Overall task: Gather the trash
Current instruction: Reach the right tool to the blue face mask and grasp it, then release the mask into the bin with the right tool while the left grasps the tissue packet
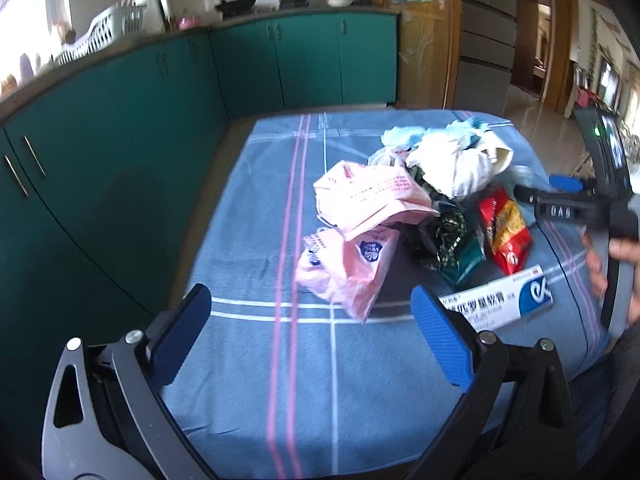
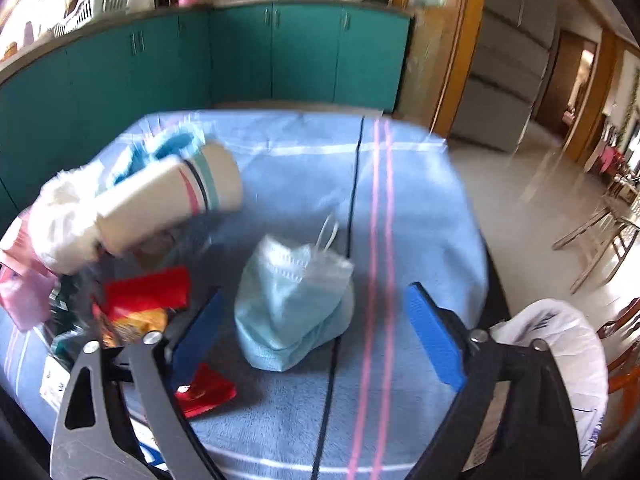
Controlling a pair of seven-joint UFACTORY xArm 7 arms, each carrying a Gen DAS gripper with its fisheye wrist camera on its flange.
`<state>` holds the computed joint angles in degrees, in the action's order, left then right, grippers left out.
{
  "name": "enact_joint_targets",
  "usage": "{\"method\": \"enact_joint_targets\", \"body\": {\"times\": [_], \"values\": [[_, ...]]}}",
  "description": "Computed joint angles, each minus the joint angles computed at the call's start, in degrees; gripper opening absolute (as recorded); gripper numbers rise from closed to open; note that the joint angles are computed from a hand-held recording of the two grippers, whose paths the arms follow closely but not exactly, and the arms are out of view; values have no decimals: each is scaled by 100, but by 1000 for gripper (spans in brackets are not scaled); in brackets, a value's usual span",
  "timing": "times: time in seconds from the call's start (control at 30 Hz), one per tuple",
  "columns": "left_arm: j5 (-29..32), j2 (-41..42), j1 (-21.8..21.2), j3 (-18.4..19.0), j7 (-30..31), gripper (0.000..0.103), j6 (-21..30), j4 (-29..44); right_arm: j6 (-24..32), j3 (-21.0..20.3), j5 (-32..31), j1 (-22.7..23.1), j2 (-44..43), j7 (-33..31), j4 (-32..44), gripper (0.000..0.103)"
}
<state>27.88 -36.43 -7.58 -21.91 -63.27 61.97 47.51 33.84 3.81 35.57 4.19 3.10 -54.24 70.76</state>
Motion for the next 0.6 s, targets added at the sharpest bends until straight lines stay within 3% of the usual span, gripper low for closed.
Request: {"method": "enact_joint_targets", "body": {"times": [0.03, 0.1, 0.13, 0.17, 0.2, 0.23, 0.27, 0.33, 0.47, 0.6], "values": [[-29, 82, 15, 28, -23, 99, -58, 15, 46, 10, -20, 10, 53, 3, 36, 84], [70, 380, 66, 55, 10, 99, -250, 82, 14, 43, 11, 25, 90, -22, 21, 69], [159, 515, 91, 36, 38, 99, -230, 134, 31, 54, -20, 34, 111, 6, 15, 51], [268, 709, 134, 4, 65, 99, -120, 227, 220, 56, 26, 14, 142, -20, 53, 39], [317, 833, 130, 36, 73, 99, -63, 271, 408, 56, 100, -14, 148, -53, 72, 35], [328, 872, 89, 105, 69, 89, -78, 256, 440, 62, 144, -18, 156, -74, 80, 30], [245, 889, 25, 237, 106, 67, -179, 201, 488, 56, 264, -50, 82, -173, 26, 28], [-47, 827, -113, 493, 208, 42, -432, 59, 543, 9, 422, -93, 7, -258, 12, 28], [-317, 481, -224, 564, 340, 35, -710, -222, 645, -190, 806, -268, -105, -246, 75, 28], [-378, 115, -241, 323, 411, 35, -404, -184, 543, -363, 1015, -488, -37, -41, 250, 27]]}}
